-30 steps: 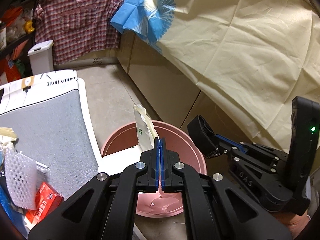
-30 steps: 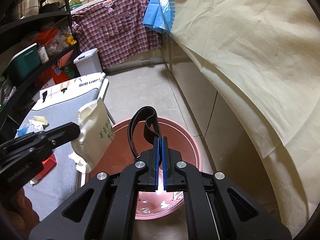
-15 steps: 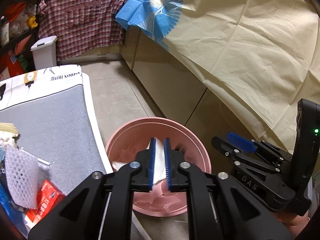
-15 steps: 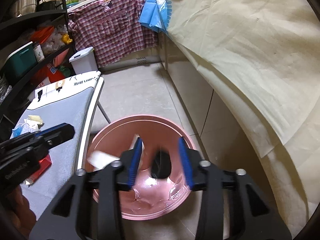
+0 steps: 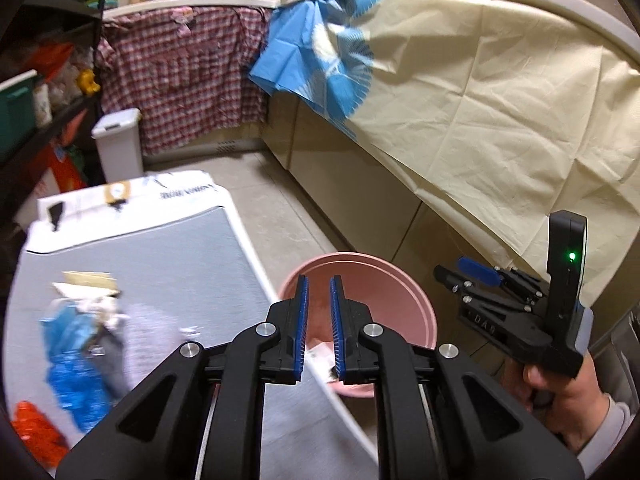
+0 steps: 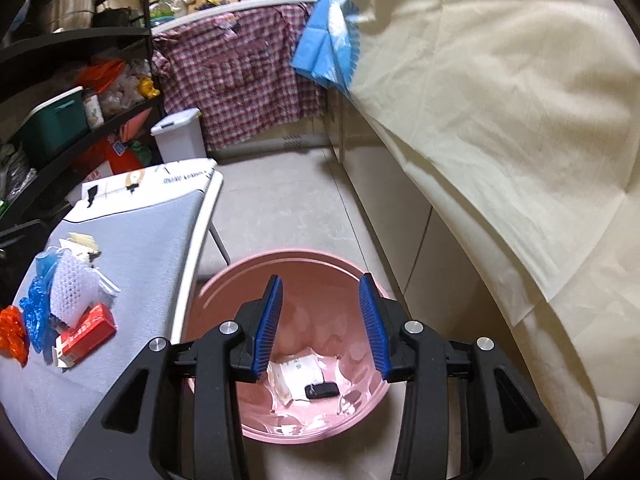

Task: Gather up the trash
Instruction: 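Grasp the bubble-wrap net with the right gripper while the left grasps the orange bag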

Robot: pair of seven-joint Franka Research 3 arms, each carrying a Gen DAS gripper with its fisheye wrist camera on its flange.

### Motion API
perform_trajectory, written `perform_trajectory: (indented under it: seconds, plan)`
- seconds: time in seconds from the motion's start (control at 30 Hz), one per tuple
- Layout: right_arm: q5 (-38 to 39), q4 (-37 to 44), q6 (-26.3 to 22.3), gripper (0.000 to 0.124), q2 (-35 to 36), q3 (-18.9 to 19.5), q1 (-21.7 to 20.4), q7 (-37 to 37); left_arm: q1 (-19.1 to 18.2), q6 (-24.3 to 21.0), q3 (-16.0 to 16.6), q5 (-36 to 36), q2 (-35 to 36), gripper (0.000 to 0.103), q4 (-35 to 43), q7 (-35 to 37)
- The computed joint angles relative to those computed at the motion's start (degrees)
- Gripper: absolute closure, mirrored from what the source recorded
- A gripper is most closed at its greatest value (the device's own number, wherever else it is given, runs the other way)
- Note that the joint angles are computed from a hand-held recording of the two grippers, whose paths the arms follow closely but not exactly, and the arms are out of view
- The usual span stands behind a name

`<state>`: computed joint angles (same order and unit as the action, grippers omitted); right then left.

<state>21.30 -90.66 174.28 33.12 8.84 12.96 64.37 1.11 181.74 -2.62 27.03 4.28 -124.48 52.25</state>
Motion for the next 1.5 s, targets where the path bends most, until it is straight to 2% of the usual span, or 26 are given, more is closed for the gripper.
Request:
perform_trajectory:
  seconds: [0.07,0.13,0.2,0.3,0.53,0.6,0.7,0.73,0.83,0.93,1.0,1.07,1.1,1.13,1.17,1.23,1.3,1.37,1.43,1.5]
  plan:
    - [1.3,-2.3,3.3,0.083,-1.2,3.4,-2.2,-2.9,0.0,-0.3,1.4,3.8,-2.8,0.092,-2.2,-3.0]
    - [2.8,-4.3,6.0,0.083,-2.1,7.4,-5.0,-5.4,1.6,-0.5,1.0,5.0,-6.2,0.092,-5.3,-3.6]
    - [4.9,-5.8,8.2,0.084,-2.6,14.4,-10.3,-8.9,3.8,-0.4,0.0,5.7,-9.1,0.092,-8.0,-3.8]
    - [6.4,-7.8,10.0,0.084,-3.3,20.9,-15.1,-12.0,7.0,-0.3,-0.9,5.3,-14.1,0.092,-13.0,-2.4]
    - [5.9,-12.0,11.0,0.085,-5.9,25.8,-17.5,-14.7,11.3,0.0,-0.4,1.5,-22.2,0.092,-21.8,2.5]
    - [5.9,-12.8,11.1,0.085,-6.3,28.1,-18.8,-15.1,13.9,0.4,-1.5,0.8,-23.6,0.092,-23.7,2.9]
    - [6.6,-13.7,10.3,0.085,-6.3,33.1,-21.8,-16.0,16.3,1.4,-1.4,-1.2,-25.0,0.092,-26.6,3.1]
    - [6.9,-13.7,9.9,0.085,-6.1,34.2,-22.3,-16.4,17.2,1.8,-1.7,-1.7,-25.1,0.092,-27.3,3.1]
    - [8.4,-13.4,8.4,0.088,-5.4,36.6,-22.6,-17.9,22.9,3.0,-5.5,-2.4,-25.7,0.091,-29.2,2.2]
    - [10.1,-12.2,5.6,0.094,-4.4,37.1,-20.7,-19.5,23.4,2.8,-4.2,-4.3,-25.8,0.091,-31.1,2.1]
    - [11.2,-11.1,4.4,0.095,-3.8,35.8,-18.3,-19.6,25.8,2.3,-5.7,-4.8,-26.0,0.089,-31.9,1.5]
    - [11.9,-9.6,3.4,0.095,-2.8,33.6,-14.9,-19.2,27.5,1.8,-6.9,-4.7,-25.9,0.075,-32.2,1.2]
    - [11.8,-8.5,2.6,0.095,-2.2,32.0,-12.6,-18.6,30.2,1.6,-9.1,-4.1,-25.9,0.066,-32.3,0.5]
    - [12.0,-7.9,2.3,0.094,-1.8,30.8,-10.9,-18.5,31.9,1.5,-10.4,-3.7,-26.1,0.064,-32.5,-0.2]
    - [12.2,-7.3,2.4,0.093,-1.4,29.7,-9.2,-18.5,32.0,1.4,-10.1,-3.6,-25.9,0.064,-32.6,-0.4]
    - [12.2,-5.7,1.2,0.092,-0.4,26.6,-5.5,-17.8,29.5,0.8,-6.9,-4.0,-25.0,0.064,-32.7,0.2]
    - [12.6,-4.5,-0.2,0.088,0.2,24.6,-3.3,-17.8,29.6,0.0,-6.9,-3.7,-24.2,0.063,-32.5,0.0]
    - [12.4,-3.1,-1.4,0.077,0.9,21.8,-0.2,-17.5,29.2,-1.1,-6.6,-3.0,-22.8,0.061,-31.6,0.1]
    - [12.2,-1.6,-3.2,0.076,1.7,19.1,2.4,-17.1,32.5,-1.6,-9.7,-0.1,-21.9,0.053,-30.8,-2.1]
    - [12.5,-0.5,-4.3,0.075,2.1,16.7,4.6,-16.6,34.2,-2.2,-11.2,2.6,-20.9,0.052,-30.1,-4.0]
